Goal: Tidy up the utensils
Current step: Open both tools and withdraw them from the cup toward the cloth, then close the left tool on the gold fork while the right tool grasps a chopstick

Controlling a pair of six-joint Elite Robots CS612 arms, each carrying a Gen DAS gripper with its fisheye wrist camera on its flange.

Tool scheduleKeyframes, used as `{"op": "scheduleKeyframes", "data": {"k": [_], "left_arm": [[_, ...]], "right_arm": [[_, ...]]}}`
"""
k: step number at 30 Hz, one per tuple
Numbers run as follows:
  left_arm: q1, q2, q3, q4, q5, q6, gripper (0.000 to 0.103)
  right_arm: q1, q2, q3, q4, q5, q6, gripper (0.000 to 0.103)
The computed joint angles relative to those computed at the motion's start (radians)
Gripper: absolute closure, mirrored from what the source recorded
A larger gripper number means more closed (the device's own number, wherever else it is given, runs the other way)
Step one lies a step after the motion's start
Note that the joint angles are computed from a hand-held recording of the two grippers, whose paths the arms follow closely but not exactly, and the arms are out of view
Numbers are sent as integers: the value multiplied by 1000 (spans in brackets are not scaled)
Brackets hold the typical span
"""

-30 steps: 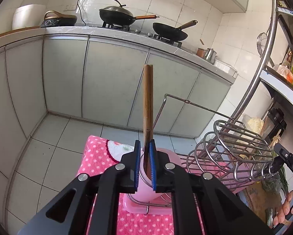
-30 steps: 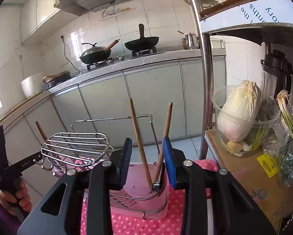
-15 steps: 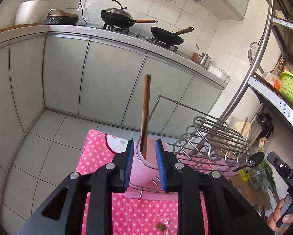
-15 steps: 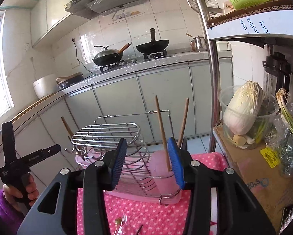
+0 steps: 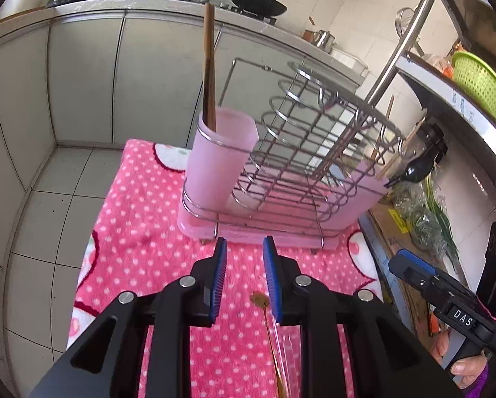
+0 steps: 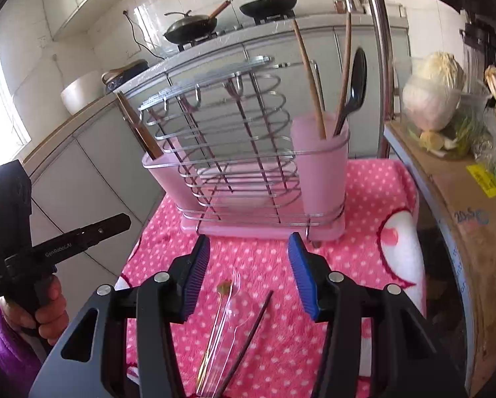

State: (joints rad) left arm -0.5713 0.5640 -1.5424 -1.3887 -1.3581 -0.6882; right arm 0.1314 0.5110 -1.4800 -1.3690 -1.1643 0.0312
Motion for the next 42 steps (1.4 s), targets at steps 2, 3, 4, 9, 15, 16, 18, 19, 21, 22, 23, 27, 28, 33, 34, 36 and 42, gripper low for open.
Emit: {"op": "scheduleKeyframes", "data": {"k": [2, 3, 4, 9, 15, 16, 18, 19, 21, 22, 23, 27, 28, 33, 34, 36, 42], "left_arm": [[1, 2, 10, 23, -54, 6, 83], [3, 2, 18, 35, -84, 6, 85], [5, 0, 29, 45, -115, 2, 86], [23, -18, 111, 104, -281, -35, 91], [34, -42, 196, 168, -367, -71, 91], [34, -46, 208, 178, -368, -76, 91], [33, -52, 228, 183, -367, -70, 91], [31, -58, 242, 186, -358, -66, 91], [29, -64, 259, 187, -356, -64, 91], [27, -67, 269, 185, -358, -67, 91], [26, -70, 277, 187, -356, -69, 91], [17, -81, 310, 172, -321, -55, 92], [15, -80, 310, 171, -312, -55, 94], [14, -65, 273, 171, -280, -75, 102], [18, -60, 258, 173, -280, -79, 102], [21, -50, 231, 173, -269, -89, 102], [29, -21, 155, 153, -251, -106, 103]], "right_arm": [[2, 4, -5, 39, -14, 0, 53], [1, 7, -6, 52, -16, 8, 54], [0, 9, -6, 63, -14, 15, 56], [-25, 9, 15, 164, 77, 71, 78], [-40, 19, 25, 208, 124, 103, 79], [-41, 19, 28, 208, 128, 102, 79], [-42, 20, 28, 209, 131, 101, 79], [-43, 19, 32, 210, 133, 99, 79], [-44, 19, 34, 214, 137, 97, 79], [-44, 19, 35, 216, 139, 95, 79], [-44, 18, 38, 219, 143, 94, 79], [-42, 14, 47, 240, 143, 89, 79], [-41, 13, 51, 246, 145, 88, 79], [-33, 4, 76, 290, 173, 68, 79], [-31, 3, 83, 298, 177, 64, 79], [-24, -2, 98, 312, 180, 62, 79], [0, -29, 165, 347, 120, 75, 79]]}}
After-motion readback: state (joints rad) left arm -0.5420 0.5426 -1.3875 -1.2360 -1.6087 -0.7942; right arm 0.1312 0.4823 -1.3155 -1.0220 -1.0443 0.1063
